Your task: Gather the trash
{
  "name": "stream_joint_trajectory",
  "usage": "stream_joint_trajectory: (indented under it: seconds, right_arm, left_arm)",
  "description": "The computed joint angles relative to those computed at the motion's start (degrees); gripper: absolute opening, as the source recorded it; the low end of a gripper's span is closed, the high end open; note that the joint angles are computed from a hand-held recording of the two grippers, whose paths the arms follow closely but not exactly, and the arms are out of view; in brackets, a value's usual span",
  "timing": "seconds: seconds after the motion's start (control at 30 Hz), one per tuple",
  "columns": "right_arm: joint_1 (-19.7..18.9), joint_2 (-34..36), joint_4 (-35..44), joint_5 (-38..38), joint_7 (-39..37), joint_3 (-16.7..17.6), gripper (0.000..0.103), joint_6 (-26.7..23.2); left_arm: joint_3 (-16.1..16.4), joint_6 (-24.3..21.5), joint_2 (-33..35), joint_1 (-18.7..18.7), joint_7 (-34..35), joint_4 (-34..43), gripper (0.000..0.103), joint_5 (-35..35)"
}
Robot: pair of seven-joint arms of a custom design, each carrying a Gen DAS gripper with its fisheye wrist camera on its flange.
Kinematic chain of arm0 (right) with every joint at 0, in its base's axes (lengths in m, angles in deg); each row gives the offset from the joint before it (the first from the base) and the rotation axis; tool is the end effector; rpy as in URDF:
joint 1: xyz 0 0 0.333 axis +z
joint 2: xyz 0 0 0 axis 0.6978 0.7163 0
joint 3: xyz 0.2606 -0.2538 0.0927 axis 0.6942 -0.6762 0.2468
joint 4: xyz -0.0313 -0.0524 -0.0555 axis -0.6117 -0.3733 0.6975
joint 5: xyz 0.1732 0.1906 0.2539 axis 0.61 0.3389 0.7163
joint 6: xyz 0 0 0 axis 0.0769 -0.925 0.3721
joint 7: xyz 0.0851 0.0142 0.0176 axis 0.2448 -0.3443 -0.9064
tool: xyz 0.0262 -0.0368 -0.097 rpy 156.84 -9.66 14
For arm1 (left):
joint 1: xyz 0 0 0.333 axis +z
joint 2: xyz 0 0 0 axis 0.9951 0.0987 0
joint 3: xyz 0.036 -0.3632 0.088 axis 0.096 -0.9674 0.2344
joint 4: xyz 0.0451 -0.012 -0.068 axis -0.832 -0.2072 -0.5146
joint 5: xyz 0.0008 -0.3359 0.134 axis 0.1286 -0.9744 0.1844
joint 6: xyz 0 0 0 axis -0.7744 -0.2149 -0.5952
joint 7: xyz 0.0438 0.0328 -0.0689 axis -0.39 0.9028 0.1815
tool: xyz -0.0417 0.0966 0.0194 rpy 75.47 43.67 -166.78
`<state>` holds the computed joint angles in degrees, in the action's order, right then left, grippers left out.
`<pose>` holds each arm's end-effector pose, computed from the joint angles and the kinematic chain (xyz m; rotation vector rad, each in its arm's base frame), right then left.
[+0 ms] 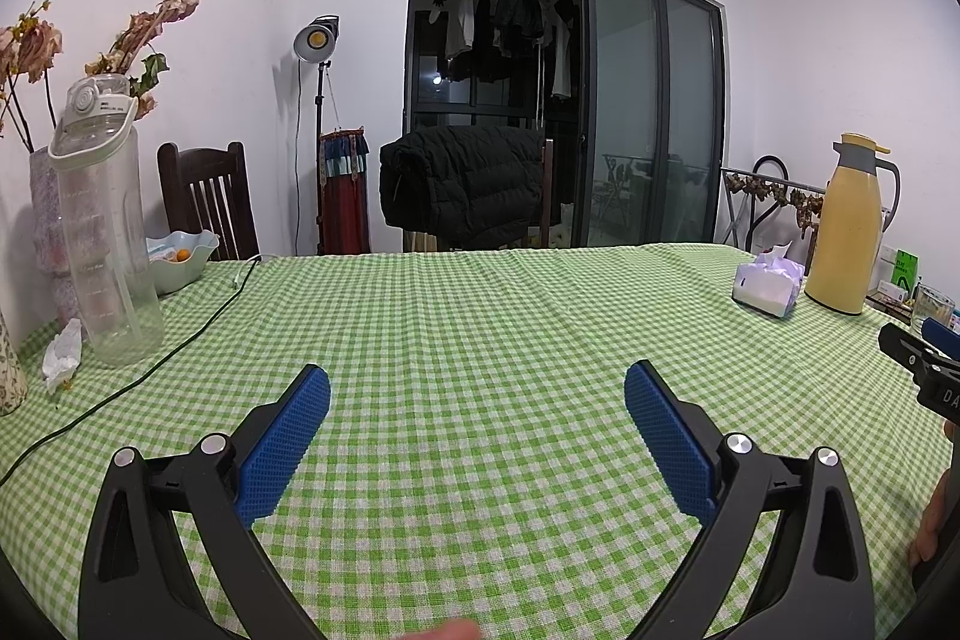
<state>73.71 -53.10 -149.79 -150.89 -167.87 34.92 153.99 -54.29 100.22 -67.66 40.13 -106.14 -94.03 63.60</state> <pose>0.5502 0.3466 0.6114 -1.7055 0.8009 -0.4821 0.3398 -0.4371 0.6122 -1.7800 0.7080 -0.5355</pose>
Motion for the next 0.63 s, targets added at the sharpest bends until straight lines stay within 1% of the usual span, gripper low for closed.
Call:
stream_joint_trajectory:
  seconds: [0.33,0.53,0.63]
  right_arm:
    - [0.83,0.42,0.92,-1.32,2.48,-1.26,0.095,0.75]
    - [1.86,0.92,2.07,-2.57,4.96,-2.75,0.095,1.35]
    - [2.09,0.92,2.00,-2.25,4.71,-3.03,0.095,1.35]
  left_arm:
    - [-0.05,-0.19,0.23,-0.35,-0.21,0.04,0.095,0.00]
    - [0.05,1.02,-0.20,0.23,-0.22,-0.02,0.095,-1.23]
    - [-0.02,1.11,-0.29,0.35,-0.28,-0.07,0.095,-1.43]
